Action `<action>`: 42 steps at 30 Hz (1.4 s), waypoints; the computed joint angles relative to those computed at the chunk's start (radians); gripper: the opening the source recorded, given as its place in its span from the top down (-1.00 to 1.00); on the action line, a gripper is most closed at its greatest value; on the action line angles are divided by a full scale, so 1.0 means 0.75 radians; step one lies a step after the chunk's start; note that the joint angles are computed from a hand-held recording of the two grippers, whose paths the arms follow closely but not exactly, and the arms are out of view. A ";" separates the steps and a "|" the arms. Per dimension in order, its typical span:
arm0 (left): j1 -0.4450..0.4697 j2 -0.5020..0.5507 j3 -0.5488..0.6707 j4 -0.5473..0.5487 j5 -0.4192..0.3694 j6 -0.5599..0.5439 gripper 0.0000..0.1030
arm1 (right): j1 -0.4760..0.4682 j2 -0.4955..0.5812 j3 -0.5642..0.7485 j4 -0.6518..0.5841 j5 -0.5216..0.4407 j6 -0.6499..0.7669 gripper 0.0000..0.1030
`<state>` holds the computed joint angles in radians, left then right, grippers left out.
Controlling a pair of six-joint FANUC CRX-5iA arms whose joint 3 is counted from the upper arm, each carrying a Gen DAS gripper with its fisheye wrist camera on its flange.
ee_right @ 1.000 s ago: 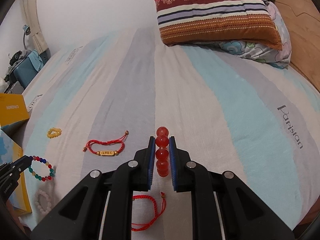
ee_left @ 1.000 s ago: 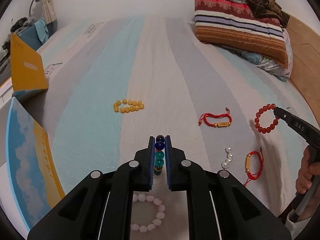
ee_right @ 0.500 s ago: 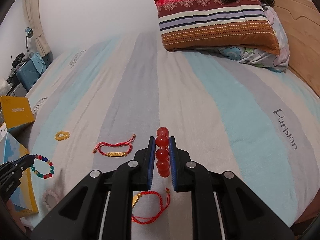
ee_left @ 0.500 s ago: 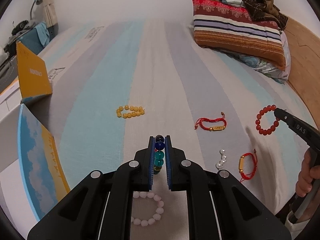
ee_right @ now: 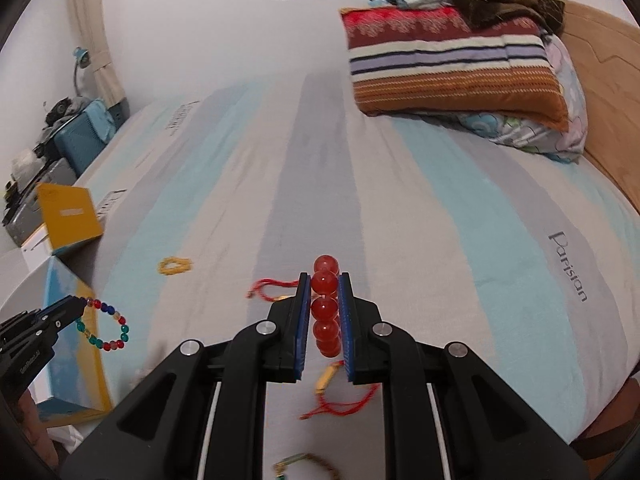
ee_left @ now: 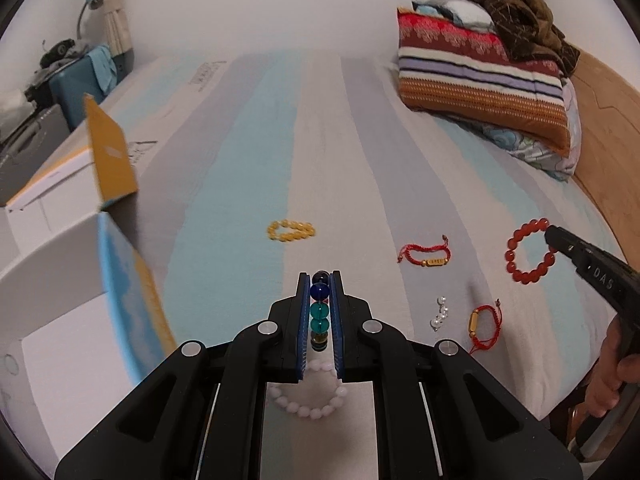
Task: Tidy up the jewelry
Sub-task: 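Carry both held bracelets over to the open white box, then open both tools to drop the bracelets into the box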
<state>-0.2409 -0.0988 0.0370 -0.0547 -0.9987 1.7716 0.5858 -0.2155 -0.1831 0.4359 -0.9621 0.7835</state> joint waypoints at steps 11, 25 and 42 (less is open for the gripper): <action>0.147 -0.226 -0.080 -0.038 -0.081 -0.013 0.82 | 0.303 0.017 0.079 0.108 -0.068 -0.101 0.75; 0.757 -0.596 -0.350 0.170 -0.179 -0.326 0.82 | 0.649 0.213 0.274 0.165 -0.053 -0.119 0.75; 1.239 -0.702 -0.595 0.347 -0.231 -0.629 0.82 | 0.799 0.498 0.468 0.046 -0.067 0.002 0.75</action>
